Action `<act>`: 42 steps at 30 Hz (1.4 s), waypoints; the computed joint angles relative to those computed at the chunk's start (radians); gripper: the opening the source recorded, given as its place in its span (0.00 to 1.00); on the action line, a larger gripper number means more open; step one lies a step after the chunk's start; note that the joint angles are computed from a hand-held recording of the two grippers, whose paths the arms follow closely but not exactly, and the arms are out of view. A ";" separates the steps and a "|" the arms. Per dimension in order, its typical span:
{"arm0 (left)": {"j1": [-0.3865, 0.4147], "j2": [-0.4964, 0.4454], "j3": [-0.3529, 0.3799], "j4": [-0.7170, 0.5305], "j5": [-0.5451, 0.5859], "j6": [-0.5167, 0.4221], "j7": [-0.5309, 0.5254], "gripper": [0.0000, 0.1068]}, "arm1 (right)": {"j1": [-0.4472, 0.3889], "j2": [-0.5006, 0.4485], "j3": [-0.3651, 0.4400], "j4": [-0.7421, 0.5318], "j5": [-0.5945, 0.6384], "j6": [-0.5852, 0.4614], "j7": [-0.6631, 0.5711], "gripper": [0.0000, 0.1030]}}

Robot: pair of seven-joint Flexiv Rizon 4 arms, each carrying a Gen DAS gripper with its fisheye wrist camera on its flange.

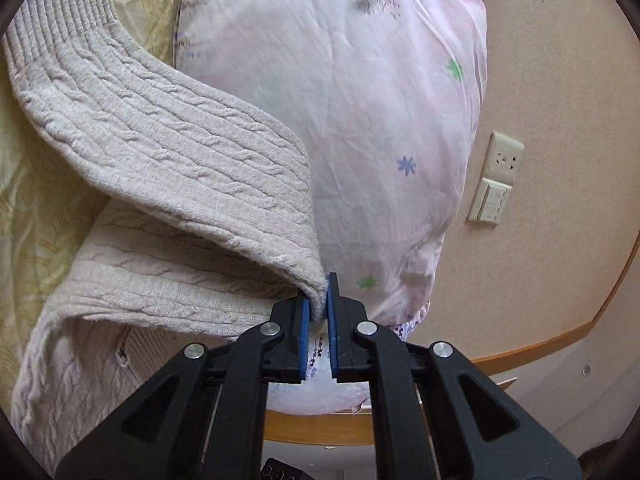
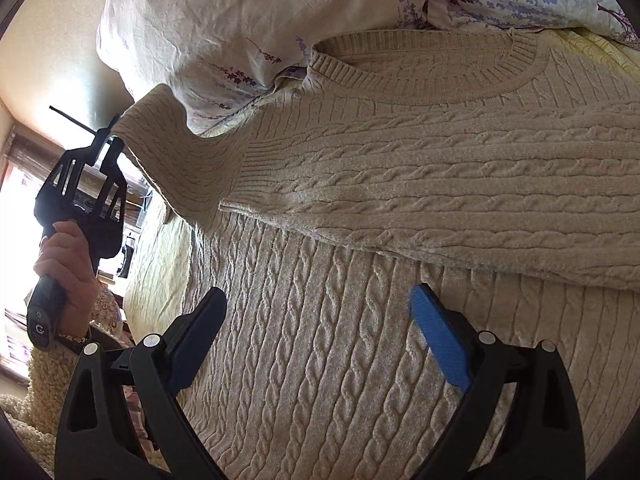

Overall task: Fold small clothes
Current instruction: 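Lift the held sleeve over the sweater front and open the left gripper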

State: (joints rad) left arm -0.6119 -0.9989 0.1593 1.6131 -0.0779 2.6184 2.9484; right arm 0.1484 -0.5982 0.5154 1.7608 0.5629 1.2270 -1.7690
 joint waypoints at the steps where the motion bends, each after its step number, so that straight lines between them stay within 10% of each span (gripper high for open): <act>1: 0.003 -0.010 -0.008 -0.029 0.025 -0.014 -0.007 0.07 | 0.000 0.001 -0.001 0.001 0.000 0.001 0.000 0.93; 12: 0.054 -0.088 -0.134 -0.231 0.391 -0.424 -0.266 0.10 | -0.022 0.023 -0.008 0.023 0.024 0.005 0.006 0.93; 18: -0.034 -0.059 0.018 -0.138 0.246 -0.335 -0.318 0.39 | -0.023 0.031 -0.015 0.032 0.032 0.004 0.009 0.93; 29: -0.121 0.024 0.146 0.129 -0.064 -0.264 -0.220 0.35 | -0.020 0.027 -0.018 0.025 0.030 0.001 0.005 0.93; 33: -0.075 0.031 0.133 0.127 -0.036 -0.265 -0.176 0.08 | -0.023 0.032 -0.017 0.030 0.034 0.004 0.002 0.93; 42: 0.023 0.019 0.068 -0.156 0.254 -0.365 -0.036 0.07 | -0.032 0.064 -0.026 0.076 0.058 0.080 0.023 0.93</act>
